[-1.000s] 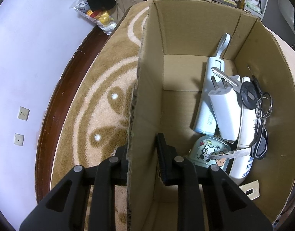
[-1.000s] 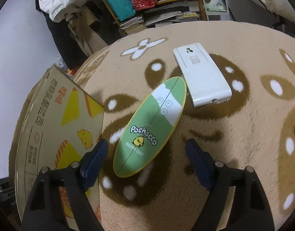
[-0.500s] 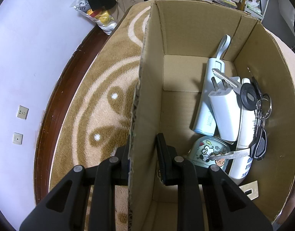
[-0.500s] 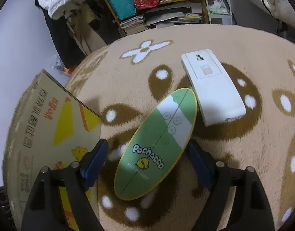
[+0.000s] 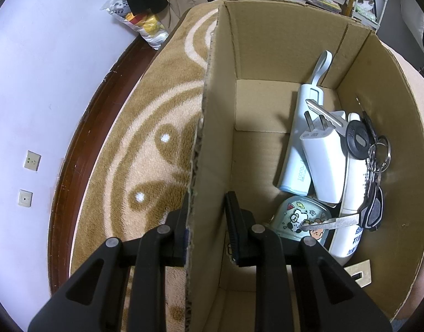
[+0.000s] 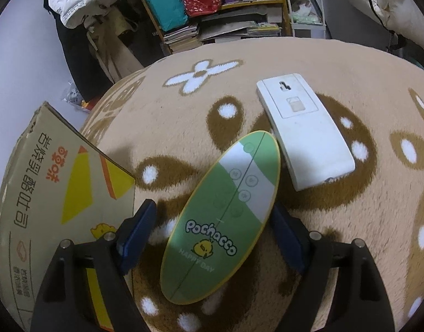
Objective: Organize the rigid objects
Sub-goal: 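Move the right tool to the green Pochacco board and grasp its edge, then lift the green board with the right tool and lower it into the box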
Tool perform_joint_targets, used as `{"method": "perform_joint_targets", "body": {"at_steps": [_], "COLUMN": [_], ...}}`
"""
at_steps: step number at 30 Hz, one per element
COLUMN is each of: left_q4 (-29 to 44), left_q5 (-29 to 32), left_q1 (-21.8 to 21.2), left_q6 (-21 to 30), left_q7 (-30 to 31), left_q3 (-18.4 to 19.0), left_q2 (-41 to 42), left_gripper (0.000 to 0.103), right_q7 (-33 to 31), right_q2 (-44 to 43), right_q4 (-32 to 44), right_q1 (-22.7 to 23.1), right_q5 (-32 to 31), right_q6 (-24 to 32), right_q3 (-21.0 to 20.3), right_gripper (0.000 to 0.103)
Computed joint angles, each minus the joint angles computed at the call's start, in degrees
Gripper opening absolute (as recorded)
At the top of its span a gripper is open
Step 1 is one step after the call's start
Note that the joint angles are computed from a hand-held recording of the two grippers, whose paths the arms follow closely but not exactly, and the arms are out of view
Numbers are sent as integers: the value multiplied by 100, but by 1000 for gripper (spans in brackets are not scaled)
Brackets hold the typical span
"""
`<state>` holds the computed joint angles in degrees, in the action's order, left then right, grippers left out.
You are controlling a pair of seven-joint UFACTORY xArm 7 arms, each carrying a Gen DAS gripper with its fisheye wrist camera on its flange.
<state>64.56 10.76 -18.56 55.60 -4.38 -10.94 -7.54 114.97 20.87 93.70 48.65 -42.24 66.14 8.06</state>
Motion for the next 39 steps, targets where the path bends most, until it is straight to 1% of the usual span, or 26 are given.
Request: {"method": "perform_joint_targets", "body": {"at_steps": [6, 9, 10, 12, 16, 17, 18, 19, 20, 21, 22, 24, 27, 29, 31, 35, 37, 39], "left_q4": [-4, 0, -4, -3, 15, 24, 30, 41, 45, 56, 61, 47, 41, 36, 41, 73, 81, 71], "left_q5": [3, -8, 4, 24, 33, 32, 36, 39, 38, 52, 76, 114, 106, 109, 99, 57, 80, 101], "left_q1": [1, 0, 0, 0, -1, -2, -3, -3, -3, -5, -8, -19, -28, -28, -26, -15, -13, -14], "left_q6": [-2, 2, -1, 3, 19, 29, 31, 45, 48, 58, 57, 42, 38, 35, 41, 60, 57, 44], "left_q7": [7, 10, 3, 7, 7, 8, 13, 7, 4, -12, -23, -31, -48, -42, -30, -12, -13, -20], "left_q3": [3, 4, 1, -2, -3, -3, -4, -5, -4, -10, -17, -27, -27, -23, -16, -1, -3, -7], "left_q2": [-2, -2, 0, -1, 5, 5, 8, 11, 14, 20, 27, 25, 23, 18, 18, 43, 53, 54], "left_gripper": [22, 22, 22, 22, 22, 22, 22, 22, 22, 22, 22, 22, 22, 22, 22, 22, 22, 22], "right_q7": [-284, -540, -534, -615, -736, -761, -789, -773, -730, -717, -708, -505, -116, 47, 132, 305, 304, 199], "right_q2": [-4, 123, 122, 195, 284, 280, 271, 250, 218, 186, 160, -81, -302, -330, -290, -278, -248, -135], "right_q4": [-64, 160, 161, 281, 442, 462, 495, 526, 519, 502, 490, 118, -231, -300, -239, -153, -28, 234], "right_q1": [-109, -113, -92, -9, 114, 135, 152, 179, 209, 243, 273, 237, 166, 148, 177, 262, 326, 408], "right_q5": [88, 245, 247, 220, 160, 177, 223, 287, 325, 337, 348, 289, 188, 88, 11, -197, -332, -413], "right_q6": [-146, 43, 63, 268, 511, 560, 639, 769, 858, 962, 1085, 799, 554, 522, 644, 685, 749, 932], "right_q3": [2, -1, -16, -30, -58, -57, -49, -40, -28, -11, 6, 41, 119, 173, 215, 253, 259, 255], "right_gripper": [87, 87, 85, 79, 73, 67, 57, 52, 38, 19, 17, 10, 9, 9, 9, 9, 9, 9]}}
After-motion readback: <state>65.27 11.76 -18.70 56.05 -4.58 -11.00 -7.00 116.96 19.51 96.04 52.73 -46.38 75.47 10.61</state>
